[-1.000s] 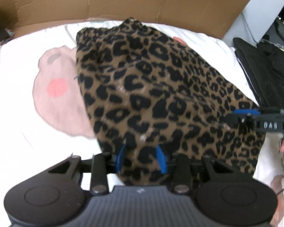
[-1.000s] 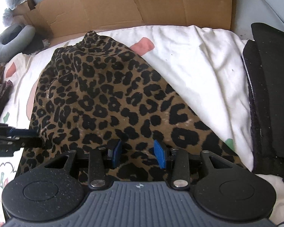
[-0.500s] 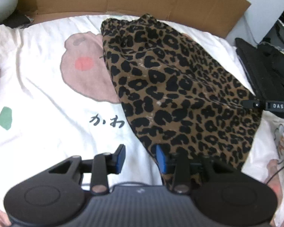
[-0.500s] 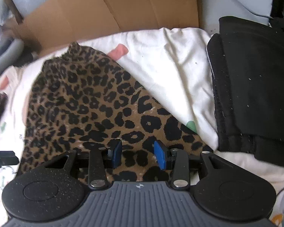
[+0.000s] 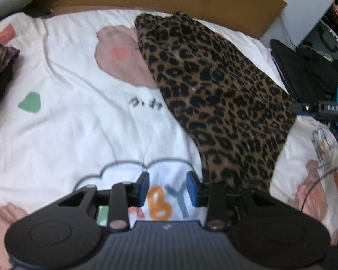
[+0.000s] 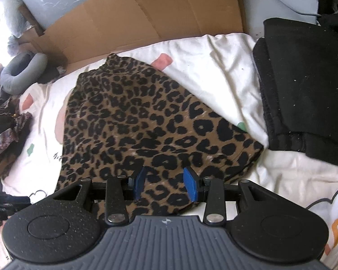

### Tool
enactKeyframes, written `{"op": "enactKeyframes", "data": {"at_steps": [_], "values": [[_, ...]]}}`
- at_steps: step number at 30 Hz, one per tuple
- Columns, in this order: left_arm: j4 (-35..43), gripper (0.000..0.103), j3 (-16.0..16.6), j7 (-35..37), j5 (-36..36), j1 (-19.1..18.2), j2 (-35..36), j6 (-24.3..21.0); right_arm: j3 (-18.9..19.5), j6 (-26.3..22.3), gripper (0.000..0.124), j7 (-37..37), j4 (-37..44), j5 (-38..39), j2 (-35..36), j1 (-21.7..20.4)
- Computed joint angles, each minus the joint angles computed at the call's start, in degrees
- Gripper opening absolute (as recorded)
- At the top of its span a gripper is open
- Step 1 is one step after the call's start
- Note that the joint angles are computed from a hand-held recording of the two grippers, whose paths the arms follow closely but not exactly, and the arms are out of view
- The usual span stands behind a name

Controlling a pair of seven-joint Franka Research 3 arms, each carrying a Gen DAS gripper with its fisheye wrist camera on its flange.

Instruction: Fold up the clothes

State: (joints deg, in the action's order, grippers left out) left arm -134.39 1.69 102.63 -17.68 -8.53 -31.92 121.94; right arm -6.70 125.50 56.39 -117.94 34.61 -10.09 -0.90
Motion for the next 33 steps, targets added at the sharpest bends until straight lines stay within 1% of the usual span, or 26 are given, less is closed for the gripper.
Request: {"op": "enactKeyframes", "data": {"at_steps": [2,7,8,12,17,21,23,25,29,33], "values": [[-0.8,0.038,0.4,1.1,-0.4,-0.5,-0.8,-1.5,0.1,-0.9,0.044,-0.3,-0.1,-0.3,-0.6,0.1],[-3.4,0.049,-0.4,1.8,-0.9,-1.5,-2.8,-1.6,0.0,-4.5,0.044,-0.4,-0.3,0.1,-2.0,0.6],[-3.6,0.050,-0.4,2.0,-1.1,-1.9,-2.9,-1.4,-0.1,-5.6,0.044,-0.9,-0.1,0.3,-2.1,0.8],[-4.5,0.061,-0.6,2.5,-2.7,-3.4,-3.3,-0.8,-0.2,-9.3,0.044,-2.0,0.7,1.4,-2.5,1.3],[-5.8,0.065,-1.7,2.6,-2.1,-4.5,-3.9,1.3,-0.1,-12.0,0.044,-2.0,2.0,2.7,-2.8,1.6],[-5.9,0.066,-1.7,2.0,-2.4,-5.2,-3.5,2.9,0.0,-14.4,0.044,-2.7,2.3,3.2,-3.5,2.0],[-5.8,0.067,-1.5,1.6,-2.9,-5.5,-3.4,4.2,-0.1,-16.1,0.045,-4.1,2.1,3.3,-4.0,2.3],[-5.9,0.070,-1.1,1.2,-3.7,-5.6,-3.3,5.7,-0.2,-17.9,0.045,-5.9,1.9,3.1,-4.5,2.4],[-5.6,0.070,-0.5,0.1,-5.3,-5.8,-2.5,8.0,-0.4,-21.9,0.045,-10.0,1.5,2.7,-5.6,2.8],[-5.0,0.070,0.1,-0.7,-7.1,-6.0,-1.2,9.5,-0.5,-25.1,0.053,-12.8,1.6,3.3,-5.9,3.0]]}}
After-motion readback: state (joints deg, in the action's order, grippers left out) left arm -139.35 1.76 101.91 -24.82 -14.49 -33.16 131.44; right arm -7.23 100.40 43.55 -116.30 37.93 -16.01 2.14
